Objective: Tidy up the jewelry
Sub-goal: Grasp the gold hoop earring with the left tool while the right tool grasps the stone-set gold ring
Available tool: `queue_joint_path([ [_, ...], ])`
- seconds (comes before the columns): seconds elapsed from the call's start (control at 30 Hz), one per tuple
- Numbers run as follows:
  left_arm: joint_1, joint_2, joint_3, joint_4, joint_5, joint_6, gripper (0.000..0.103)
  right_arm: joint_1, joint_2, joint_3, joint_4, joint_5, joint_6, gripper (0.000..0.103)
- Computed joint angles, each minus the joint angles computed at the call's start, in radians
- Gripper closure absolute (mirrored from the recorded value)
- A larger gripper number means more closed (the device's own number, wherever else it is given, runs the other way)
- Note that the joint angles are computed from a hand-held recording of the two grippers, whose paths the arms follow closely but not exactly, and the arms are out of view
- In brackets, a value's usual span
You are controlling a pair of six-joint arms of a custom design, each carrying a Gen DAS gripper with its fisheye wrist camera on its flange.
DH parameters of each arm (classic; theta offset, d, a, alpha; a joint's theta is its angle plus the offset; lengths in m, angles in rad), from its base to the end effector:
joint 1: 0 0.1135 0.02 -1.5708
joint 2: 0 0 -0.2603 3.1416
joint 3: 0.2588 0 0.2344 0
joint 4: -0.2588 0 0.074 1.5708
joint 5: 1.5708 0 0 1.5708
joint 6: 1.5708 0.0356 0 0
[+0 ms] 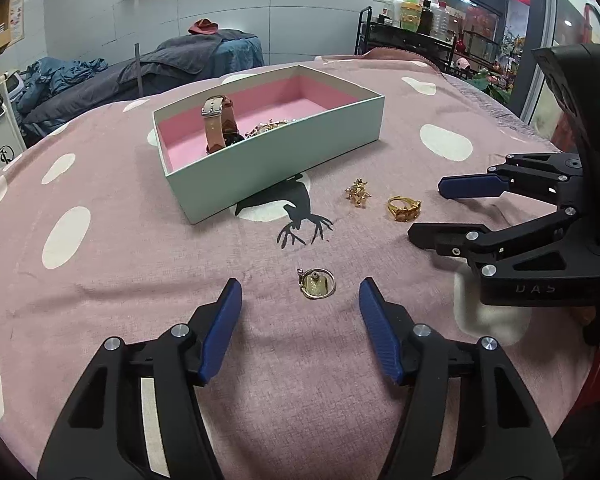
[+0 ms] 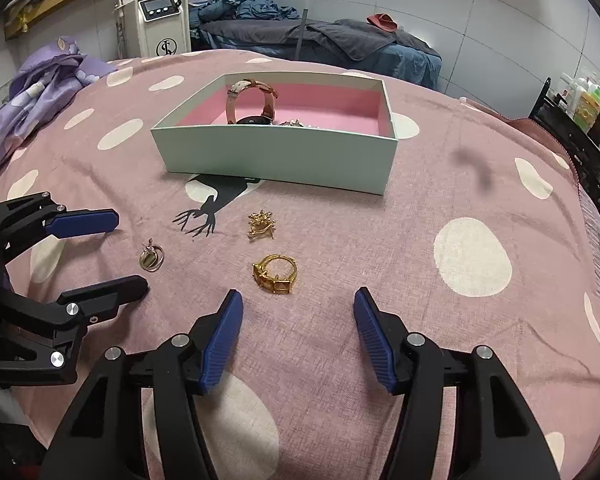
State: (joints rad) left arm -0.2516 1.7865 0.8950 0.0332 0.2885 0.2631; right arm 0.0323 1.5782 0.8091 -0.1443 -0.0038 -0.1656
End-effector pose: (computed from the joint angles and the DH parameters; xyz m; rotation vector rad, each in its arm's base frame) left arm 0.3223 -0.0933 0.1473 0.7385 2.2948 -0.3445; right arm 0.2933 0.0096 0.1725 -0.2471 2.4726 -0.0517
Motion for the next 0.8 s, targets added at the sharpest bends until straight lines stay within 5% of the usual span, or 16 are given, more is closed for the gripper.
queue_joint_path([
  [0.53, -0.022, 0.068, 0.085, -0.055, 0.021, 0.031, 0.078, 0.023, 0.063, 0.064, -0.019, -0.015, 0.03, 0.077],
  [0.8, -0.017, 0.049, 0.062, -0.037, 0.02, 0.015, 0.081, 0.012, 0.057, 0.058, -0.012, -0.038, 0.034, 0.079],
])
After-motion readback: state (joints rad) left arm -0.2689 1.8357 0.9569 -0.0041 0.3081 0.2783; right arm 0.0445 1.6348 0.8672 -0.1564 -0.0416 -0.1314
